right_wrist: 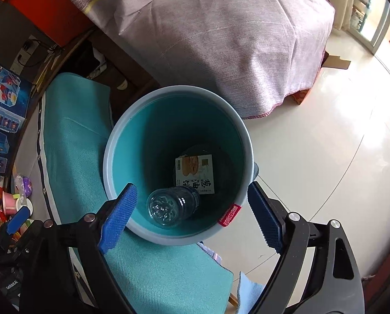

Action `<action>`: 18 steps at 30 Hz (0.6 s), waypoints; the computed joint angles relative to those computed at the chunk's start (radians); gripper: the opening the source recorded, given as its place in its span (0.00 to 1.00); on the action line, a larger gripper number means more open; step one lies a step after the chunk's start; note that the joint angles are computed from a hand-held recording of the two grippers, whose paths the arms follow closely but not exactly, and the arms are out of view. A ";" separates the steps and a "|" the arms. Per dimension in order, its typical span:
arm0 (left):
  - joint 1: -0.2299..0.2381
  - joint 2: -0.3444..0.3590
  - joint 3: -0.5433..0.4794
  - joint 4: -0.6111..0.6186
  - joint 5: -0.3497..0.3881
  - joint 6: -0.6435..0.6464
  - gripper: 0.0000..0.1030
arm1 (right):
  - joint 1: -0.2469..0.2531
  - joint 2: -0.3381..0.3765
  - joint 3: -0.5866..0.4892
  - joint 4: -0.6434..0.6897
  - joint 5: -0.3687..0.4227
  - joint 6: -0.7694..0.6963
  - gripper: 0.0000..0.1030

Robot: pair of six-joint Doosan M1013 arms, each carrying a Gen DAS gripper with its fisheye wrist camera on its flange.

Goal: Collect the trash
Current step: 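Return both tools to the table toward the red can and napkin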

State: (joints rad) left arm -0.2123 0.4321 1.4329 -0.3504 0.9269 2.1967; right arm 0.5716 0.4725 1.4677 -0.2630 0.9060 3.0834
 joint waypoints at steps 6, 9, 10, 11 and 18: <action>0.043 -0.050 0.055 -0.013 -0.031 0.043 0.94 | 0.036 0.013 -0.048 -0.015 0.034 -0.007 0.83; 0.075 -0.072 0.079 -0.022 -0.044 0.061 0.94 | 0.057 0.025 -0.080 -0.028 0.047 -0.016 0.83; 0.088 -0.080 0.088 -0.024 -0.049 0.065 0.94 | 0.064 0.031 -0.092 -0.029 0.052 -0.022 0.83; 0.102 -0.087 0.096 -0.029 -0.053 0.070 0.94 | 0.071 0.037 -0.106 -0.028 0.057 -0.032 0.83; 0.196 -0.124 0.135 -0.079 -0.070 0.104 0.96 | 0.118 0.089 -0.219 -0.020 0.113 -0.121 0.83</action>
